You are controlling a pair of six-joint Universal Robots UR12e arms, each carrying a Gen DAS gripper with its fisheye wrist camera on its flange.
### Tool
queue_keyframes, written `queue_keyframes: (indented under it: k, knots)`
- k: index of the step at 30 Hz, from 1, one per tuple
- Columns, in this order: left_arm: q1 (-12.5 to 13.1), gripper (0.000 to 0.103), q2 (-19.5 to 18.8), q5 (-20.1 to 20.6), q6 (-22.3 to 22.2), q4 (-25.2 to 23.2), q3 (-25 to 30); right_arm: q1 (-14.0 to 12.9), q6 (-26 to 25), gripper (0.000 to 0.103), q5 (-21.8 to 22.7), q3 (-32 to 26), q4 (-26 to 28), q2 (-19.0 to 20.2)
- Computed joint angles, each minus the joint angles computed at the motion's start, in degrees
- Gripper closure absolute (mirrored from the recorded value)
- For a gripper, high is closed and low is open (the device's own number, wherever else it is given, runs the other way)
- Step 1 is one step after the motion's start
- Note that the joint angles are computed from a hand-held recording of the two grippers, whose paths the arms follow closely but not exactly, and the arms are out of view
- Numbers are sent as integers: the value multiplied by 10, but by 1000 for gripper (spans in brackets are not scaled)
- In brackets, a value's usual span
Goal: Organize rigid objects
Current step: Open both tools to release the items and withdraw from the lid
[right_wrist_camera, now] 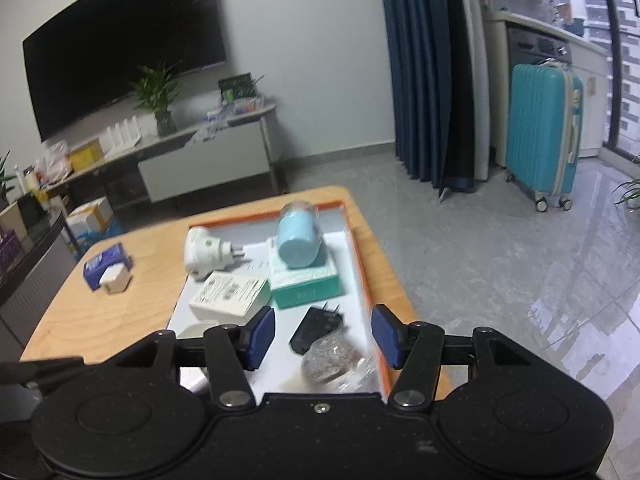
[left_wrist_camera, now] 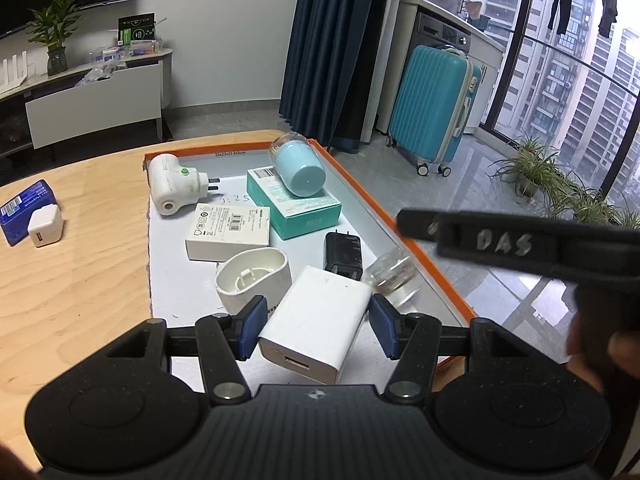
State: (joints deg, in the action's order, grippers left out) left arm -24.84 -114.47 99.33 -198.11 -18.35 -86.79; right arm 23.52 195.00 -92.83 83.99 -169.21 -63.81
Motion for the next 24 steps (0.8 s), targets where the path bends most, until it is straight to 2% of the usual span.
queue_keyframes:
  k: [6,7,9,13,15,19,21,24]
  knots:
    - [3,46,-6,-21,12,-12,7,-1,10,37,-2,7,-17,-6]
    - [3,45,-6,-22,10,-11,7,-1,7,37,-2,7,-19,-7]
    - [4,33,-4,-25,7,-4,3,0,5,37,-2,8,-22,-9]
    - [6,33,4,-16,-4,4,-3,2,2,37,0,8,-27,-11]
    - [5,26,10,-3,-10,1,-5,4,-3,37,1,7,-28,-12]
    - [3,14,22,40,-23,-8,-7,9,-7,24,-2,5,-35,-13]
    - [2,5,28,63,-31,-14,-10,12,-7,22,1,3,-35,-14]
    - [2,2,36,99,-43,-27,-13,15,-14,17,8,-1,-35,-14]
